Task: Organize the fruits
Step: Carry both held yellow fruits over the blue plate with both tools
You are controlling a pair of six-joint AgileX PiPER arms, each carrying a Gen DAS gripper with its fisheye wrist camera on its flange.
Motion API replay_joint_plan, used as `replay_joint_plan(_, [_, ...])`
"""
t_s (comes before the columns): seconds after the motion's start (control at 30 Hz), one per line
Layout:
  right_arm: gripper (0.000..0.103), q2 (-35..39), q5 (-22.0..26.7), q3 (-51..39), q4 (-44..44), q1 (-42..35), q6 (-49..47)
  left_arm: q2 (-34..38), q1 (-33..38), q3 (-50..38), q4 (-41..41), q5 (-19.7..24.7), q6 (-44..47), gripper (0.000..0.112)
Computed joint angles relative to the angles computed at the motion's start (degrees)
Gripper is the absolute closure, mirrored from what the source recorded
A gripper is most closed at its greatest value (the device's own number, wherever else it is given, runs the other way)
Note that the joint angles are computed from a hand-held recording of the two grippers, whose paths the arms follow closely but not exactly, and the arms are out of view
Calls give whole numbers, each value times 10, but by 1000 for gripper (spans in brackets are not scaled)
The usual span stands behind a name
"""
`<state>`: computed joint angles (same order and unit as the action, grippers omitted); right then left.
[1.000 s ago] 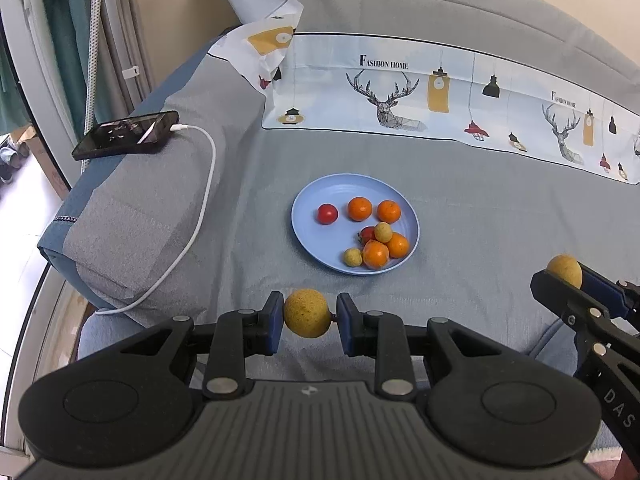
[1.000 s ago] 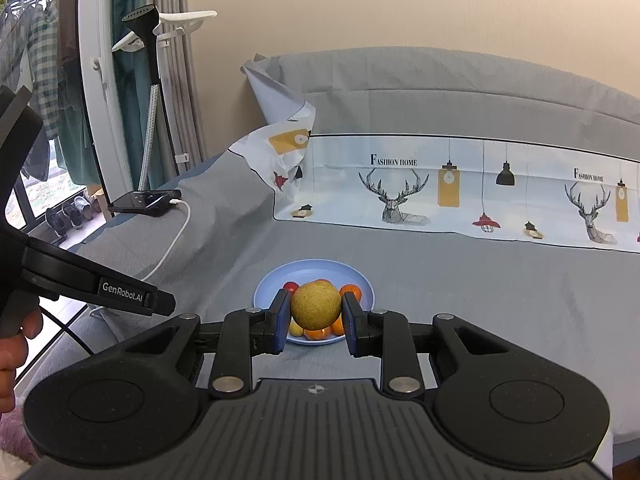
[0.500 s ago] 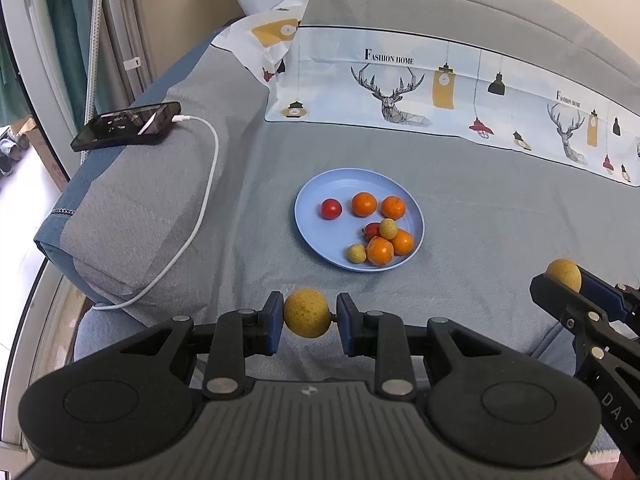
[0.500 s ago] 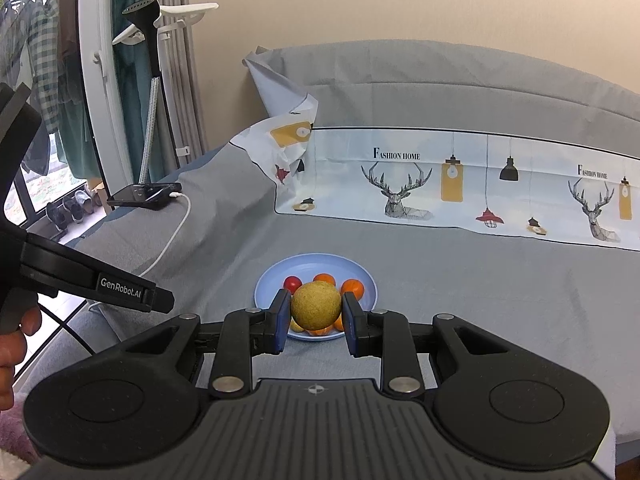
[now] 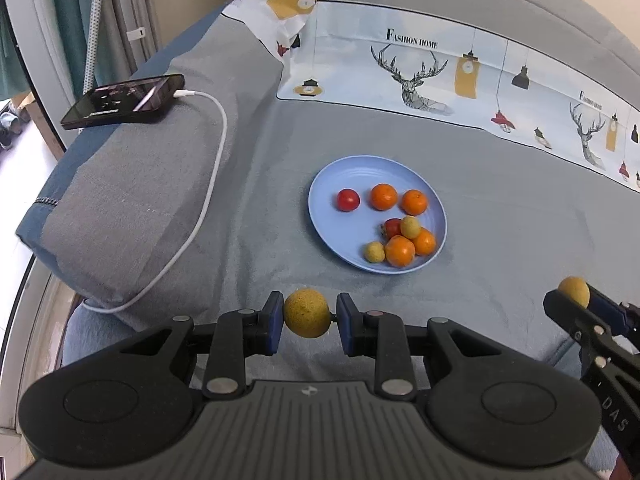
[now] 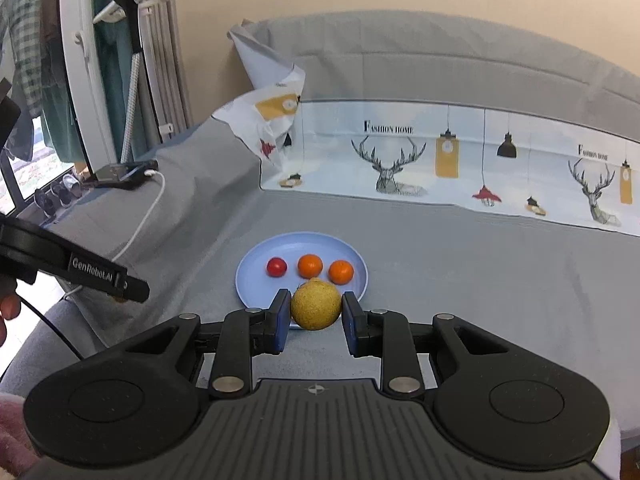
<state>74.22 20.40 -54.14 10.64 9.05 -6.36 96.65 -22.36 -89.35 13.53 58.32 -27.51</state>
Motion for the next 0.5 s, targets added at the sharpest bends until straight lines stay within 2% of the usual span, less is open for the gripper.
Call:
replay_joint_plan(0.27, [74,87,-20,-54,12,-8,-19,84,16,-94,-17,5,29,80])
replay_joint_plan(0.5, [74,191,-20,-136,51,-21,-63,188,26,-228,-36,24,67,80])
